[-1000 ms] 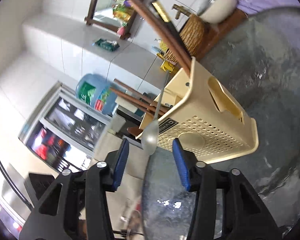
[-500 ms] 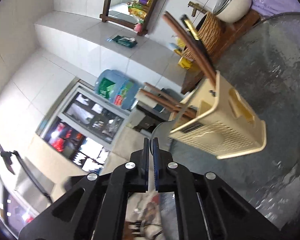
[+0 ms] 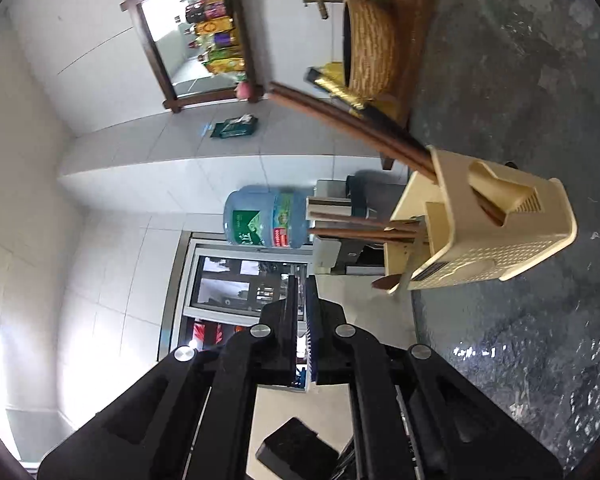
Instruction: Organize utensils
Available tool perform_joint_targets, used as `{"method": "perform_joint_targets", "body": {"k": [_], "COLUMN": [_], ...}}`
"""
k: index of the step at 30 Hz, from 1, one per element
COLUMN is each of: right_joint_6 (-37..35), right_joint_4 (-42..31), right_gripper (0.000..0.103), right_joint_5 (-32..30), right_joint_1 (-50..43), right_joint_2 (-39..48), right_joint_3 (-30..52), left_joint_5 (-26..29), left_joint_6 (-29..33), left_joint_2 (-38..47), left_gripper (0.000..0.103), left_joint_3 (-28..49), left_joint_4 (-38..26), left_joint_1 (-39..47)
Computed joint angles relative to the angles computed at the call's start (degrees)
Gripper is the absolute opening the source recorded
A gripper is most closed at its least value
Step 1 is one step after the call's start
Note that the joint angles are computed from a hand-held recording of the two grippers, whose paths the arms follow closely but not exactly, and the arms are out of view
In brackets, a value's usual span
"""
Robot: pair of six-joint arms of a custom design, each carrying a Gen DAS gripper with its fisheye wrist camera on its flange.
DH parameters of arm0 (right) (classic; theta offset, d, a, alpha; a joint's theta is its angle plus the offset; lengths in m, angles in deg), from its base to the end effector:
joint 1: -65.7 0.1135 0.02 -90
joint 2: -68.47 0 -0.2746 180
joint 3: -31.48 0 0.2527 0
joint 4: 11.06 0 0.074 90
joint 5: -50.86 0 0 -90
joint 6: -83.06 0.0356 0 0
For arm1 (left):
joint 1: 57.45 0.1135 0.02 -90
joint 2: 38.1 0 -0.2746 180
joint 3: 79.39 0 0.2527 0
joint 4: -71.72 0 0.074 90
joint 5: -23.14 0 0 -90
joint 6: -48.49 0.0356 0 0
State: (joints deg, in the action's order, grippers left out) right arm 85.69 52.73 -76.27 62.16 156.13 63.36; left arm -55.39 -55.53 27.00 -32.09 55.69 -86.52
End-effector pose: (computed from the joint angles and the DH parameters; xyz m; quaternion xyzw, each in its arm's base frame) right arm 0.2531 0.0059 0.1932 0.3022 0.5942 0.6507 0.3634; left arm 0.2023 -0.1206 0.2247 0.1616 0.8641 -0.2540 0.4033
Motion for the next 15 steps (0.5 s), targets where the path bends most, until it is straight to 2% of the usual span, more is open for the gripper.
{"method": "perform_joint_targets", "body": {"k": [4, 5, 6, 7, 8, 9, 12, 14, 15], "right_joint_6": [-9.6, -17.3, -22.1, -25.6, -31.9, -35.0, -40.5, -40.8, -40.8], "right_joint_4": [-11.2, -21.6, -27.6, -31.2, -38.9, -42.9, -50.2, -55.1, -56.2], "right_gripper": [0.005, 0.005, 0.010, 0.018, 0.048, 0.073, 0.071, 0.070, 0.068], "right_joint_5": [1.3, 3.2, 5.8, 8.3, 13.3, 17.5, 26.1, 32.5, 33.7], "right_joint_1": [1.3, 2.3, 3.7, 4.8, 6.6, 8.0, 9.4, 9.2, 8.4], "right_joint_2": [-3.9, -8.7, -11.7, -13.7, -18.3, -21.0, -26.5, -28.9, -28.7], "right_joint_3": [1.5, 3.0, 3.9, 4.2, 4.9, 5.2, 5.1, 4.7, 4.6], "left_joint_5": [0.5, 0.6, 0.7, 0.6, 0.6, 0.6, 0.6, 1.0, 1.0], "left_joint_6": [0.0, 0.0, 0.1, 0.1, 0.0, 0.0, -0.3, -0.7, -0.8], "left_joint_2": [0.7, 0.9, 1.1, 1.2, 1.4, 1.3, 1.4, 1.8, 1.9], "left_gripper": [0.067, 0.067, 0.067, 0.067, 0.067, 0.067, 0.069, 0.069, 0.069], "left_joint_3": [-0.3, -0.2, -0.2, -0.2, -0.1, -0.3, -0.7, -0.9, -0.9], "left_joint_4": [0.5, 0.6, 0.7, 0.7, 0.7, 0.8, 1.4, 1.8, 2.0], "left_joint_1": [1.0, 1.1, 1.0, 0.9, 0.7, 0.6, 0.4, 0.3, 0.2]}}
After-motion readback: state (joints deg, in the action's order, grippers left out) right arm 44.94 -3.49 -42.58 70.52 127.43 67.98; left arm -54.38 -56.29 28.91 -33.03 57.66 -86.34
